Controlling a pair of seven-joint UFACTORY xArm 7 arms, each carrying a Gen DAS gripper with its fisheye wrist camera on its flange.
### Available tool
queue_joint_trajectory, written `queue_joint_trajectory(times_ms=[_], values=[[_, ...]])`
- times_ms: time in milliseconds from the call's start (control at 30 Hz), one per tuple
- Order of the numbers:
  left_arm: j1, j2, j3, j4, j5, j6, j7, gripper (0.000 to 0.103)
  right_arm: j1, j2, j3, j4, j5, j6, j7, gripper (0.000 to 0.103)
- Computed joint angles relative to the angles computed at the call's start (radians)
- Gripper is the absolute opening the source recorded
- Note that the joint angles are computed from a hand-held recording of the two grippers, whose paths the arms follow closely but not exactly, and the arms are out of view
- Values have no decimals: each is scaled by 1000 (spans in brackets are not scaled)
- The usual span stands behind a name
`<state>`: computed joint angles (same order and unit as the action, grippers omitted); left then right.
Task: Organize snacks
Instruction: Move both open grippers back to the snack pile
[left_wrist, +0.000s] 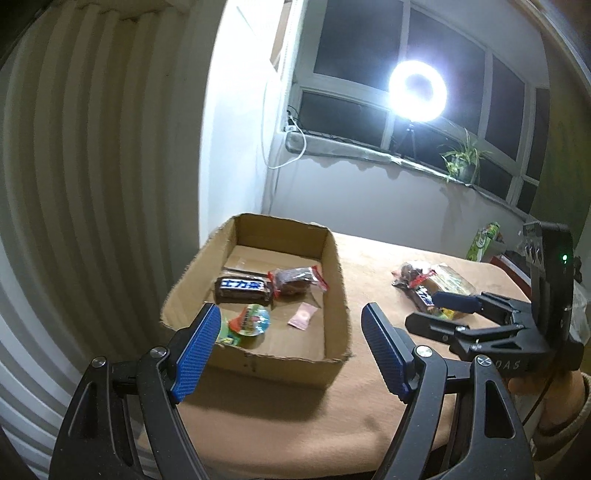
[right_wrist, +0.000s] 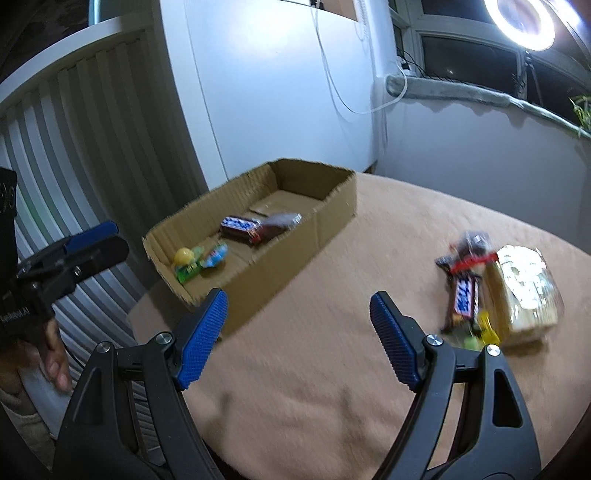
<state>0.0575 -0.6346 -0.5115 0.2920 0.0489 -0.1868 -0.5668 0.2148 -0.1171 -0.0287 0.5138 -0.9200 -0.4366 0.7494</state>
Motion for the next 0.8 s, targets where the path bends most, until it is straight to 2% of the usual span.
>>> queue_joint_trajectory(times_ms=[300, 433, 533, 633, 800], values=[[-13, 54, -64, 47, 17, 14, -17, 79, -69, -13, -35, -122, 81, -29, -120, 82], [1, 92, -108, 78, 26, 16, -27, 79, -118, 2, -69, -144, 65, -49, -132, 82], [25, 128, -156, 110, 33, 16, -34, 79, -161, 16, -88, -148, 31, -57, -125, 82], [57, 174, -206, 146, 45, 15, -33, 79, -210, 29, -91, -161, 54, -84, -157, 82], [152, 264, -329, 224, 65, 20, -26, 79, -261, 59, -74, -157, 93, -100, -234, 82]])
